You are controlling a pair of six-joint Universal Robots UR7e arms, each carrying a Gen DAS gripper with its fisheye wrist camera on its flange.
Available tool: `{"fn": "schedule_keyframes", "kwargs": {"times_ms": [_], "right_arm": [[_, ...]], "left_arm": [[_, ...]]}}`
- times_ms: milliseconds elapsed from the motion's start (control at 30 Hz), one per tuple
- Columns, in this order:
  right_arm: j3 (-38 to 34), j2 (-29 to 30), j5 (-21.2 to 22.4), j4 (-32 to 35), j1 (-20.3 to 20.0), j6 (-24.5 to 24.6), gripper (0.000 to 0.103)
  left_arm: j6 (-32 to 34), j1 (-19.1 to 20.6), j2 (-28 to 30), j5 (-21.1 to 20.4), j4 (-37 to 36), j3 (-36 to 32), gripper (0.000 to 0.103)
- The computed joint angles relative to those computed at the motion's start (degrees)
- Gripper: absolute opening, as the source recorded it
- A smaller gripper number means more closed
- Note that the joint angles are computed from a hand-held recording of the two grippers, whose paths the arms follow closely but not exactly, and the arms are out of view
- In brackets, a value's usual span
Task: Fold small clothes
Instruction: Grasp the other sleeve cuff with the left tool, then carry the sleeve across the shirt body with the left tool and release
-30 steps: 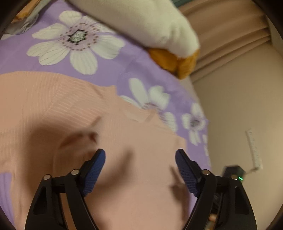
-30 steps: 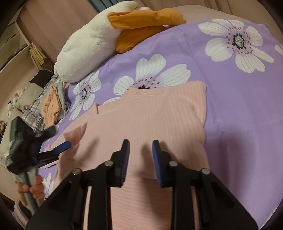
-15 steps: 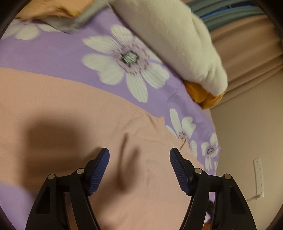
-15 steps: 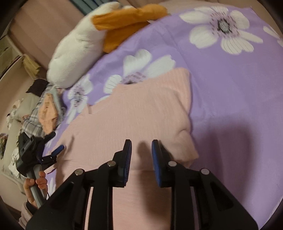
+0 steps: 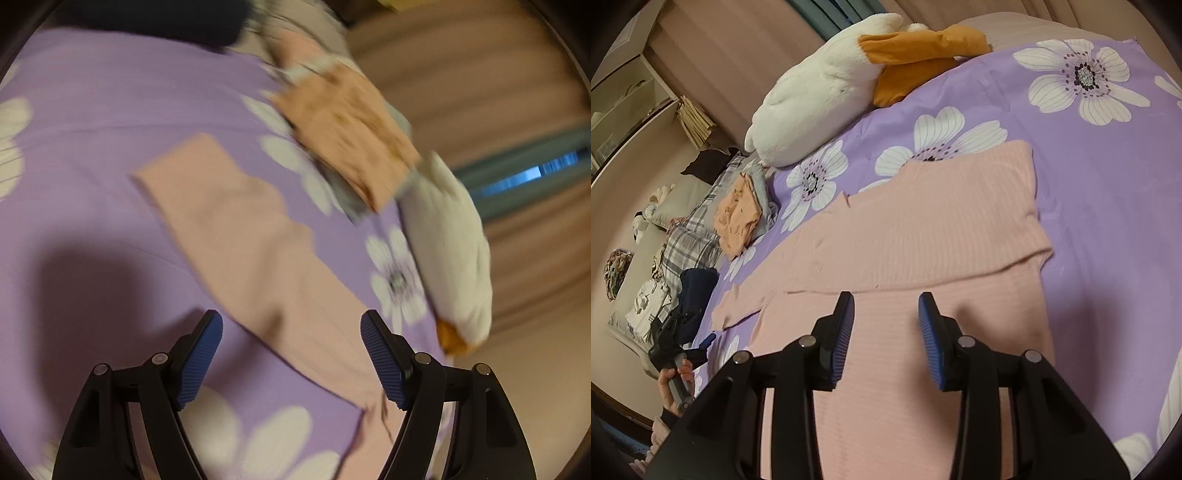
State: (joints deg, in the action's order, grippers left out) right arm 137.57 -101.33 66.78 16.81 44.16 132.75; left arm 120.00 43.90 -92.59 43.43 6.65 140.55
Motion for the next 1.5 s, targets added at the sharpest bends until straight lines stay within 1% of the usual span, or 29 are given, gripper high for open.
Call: {"fn": "schedule_keyframes", "kwargs": {"times_ms": [33, 67, 100, 167, 233, 333, 367, 500, 567, 600, 667, 700, 733, 767, 800, 833, 867, 900, 933, 967, 1000, 1033, 1167, 1200, 1267, 1300, 1367, 1500], "right_arm": [[0.5, -0.1, 0.2, -0.2, 0.1, 0.0, 0.037], [0.7, 0.0, 0.4, -0.5, 0.3, 0.2, 0.037], [1.0, 0.0, 0.7, -0.6, 0.5, 0.4, 0.037], [1.6, -0.1, 1.3, -1.2, 1.2, 0.8, 0.037], [1.8, 0.1, 2.1, -1.7, 2.1, 1.3, 0.038], [1.8, 0.5, 3.4, -2.7, 3.9, 2.3, 0.038], [1.8, 0.7, 3.8, -3.0, 4.5, 2.5, 0.038], [1.7, 2.3, 6.6, -5.0, 7.7, 3.5, 0.038], [1.7, 2.9, 7.4, -5.6, 8.4, 3.5, 0.038], [1.6, 3.4, 8.0, -6.1, 8.9, 3.7, 0.038], [1.4, 4.3, 8.8, -6.6, 9.6, 4.1, 0.038], [1.4, 4.5, 8.7, -6.6, 9.4, 4.1, 0.038], [1.5, 4.7, 8.6, -6.7, 9.2, 4.1, 0.038], [1.6, 4.7, 8.8, -7.0, 9.1, 4.1, 0.038], [1.8, 4.7, 8.9, -7.2, 8.9, 4.1, 0.038], [2.0, 4.6, 9.0, -7.3, 8.6, 3.8, 0.038], [2.3, 4.3, 9.0, -7.3, 8.2, 3.4, 0.038], [2.6, 3.9, 8.9, -7.3, 7.6, 2.8, 0.038], [2.9, 3.4, 8.8, -7.2, 7.1, 2.4, 0.038], [3.1, 2.9, 8.5, -7.0, 6.5, 2.1, 0.038], [3.2, 2.3, 7.7, -6.5, 5.5, 1.7, 0.038], [3.3, 2.0, 7.2, -6.2, 4.9, 1.6, 0.038], [4.2, -0.6, 3.0, -3.6, 0.2, -0.9, 0.038], [4.5, -1.2, 2.1, -3.0, -0.9, -1.6, 0.039], [5.2, -2.6, -0.4, -1.4, -3.8, -3.9, 0.040], [5.5, -3.3, -1.5, -0.5, -5.3, -5.2, 0.040], [6.1, -5.1, -4.2, 1.6, -8.8, -8.4, 0.040], [7.4, -8.8, -10.4, 7.5, -18.0, -16.6, 0.041]], "left_arm": [[1.6, 2.6, -1.7, 1.8, -1.9, 0.5, 0.076], [3.8, 6.2, -3.3, 4.8, -4.7, 0.9, 0.076], [5.1, 8.6, -4.4, 7.2, -6.5, 1.0, 0.076], [7.9, 11.7, -5.5, 9.8, -10.3, 1.3, 0.076], [11.3, 14.3, -5.0, 12.1, -12.6, 0.2, 0.076], [13.5, 17.0, -3.2, 13.5, -13.4, -2.4, 0.076], [14.1, 17.6, -2.6, 13.3, -13.6, -3.1, 0.076], [14.4, 18.3, -1.8, 12.2, -12.9, -4.7, 0.076], [15.1, 18.4, -1.4, 12.1, -12.8, -5.1, 0.076], [15.0, 17.8, -0.8, 10.5, -11.7, -5.6, 0.076], [14.7, 16.4, -0.2, 7.7, -10.4, -6.0, 0.067], [13.5, 15.3, 0.6, 5.2, -8.3, -6.5, 0.056], [12.4, 14.7, 1.4, 3.9, -6.6, -7.0, 0.038], [12.4, 14.6, 1.6, 3.6, -6.3, -7.2, 0.029], [11.7, 13.8, 2.0, 2.2, -4.9, -7.5, 0.016], [10.7, 12.8, 2.5, 0.6, -3.3, -7.8, 0.010], [9.9, 11.6, 2.8, -1.0, -2.0, -8.0, 0.010], [10.2, 10.0, 2.3, -2.2, -1.7, -7.7, 0.008], [10.6, 8.6, 2.0, -3.0, -1.2, -7.6, 0.002], [10.5, 6.8, 2.3, -4.4, 0.1, -7.9, 0.002], [9.7, 4.1, 3.3, -6.6, 2.5, -8.8, 0.002], [9.8, 2.3, 3.7, -7.6, 3.6, -9.2, 0.002], [12.0, -4.6, 6.8, -10.0, 7.1, -12.7, 0.002], [12.7, -6.5, 8.5, -10.5, 8.0, -14.1, 0.002], [13.6, -8.8, 11.6, -11.3, 9.4, -16.4, 0.002], [14.0, -10.2, 14.3, -11.9, 10.6, -18.4, 0.002], [15.0, -11.6, 18.1, -11.7, 11.5, -21.2, 0.002], [17.5, -13.9, 27.7, -8.9, 12.5, -27.8, 0.002]]}}
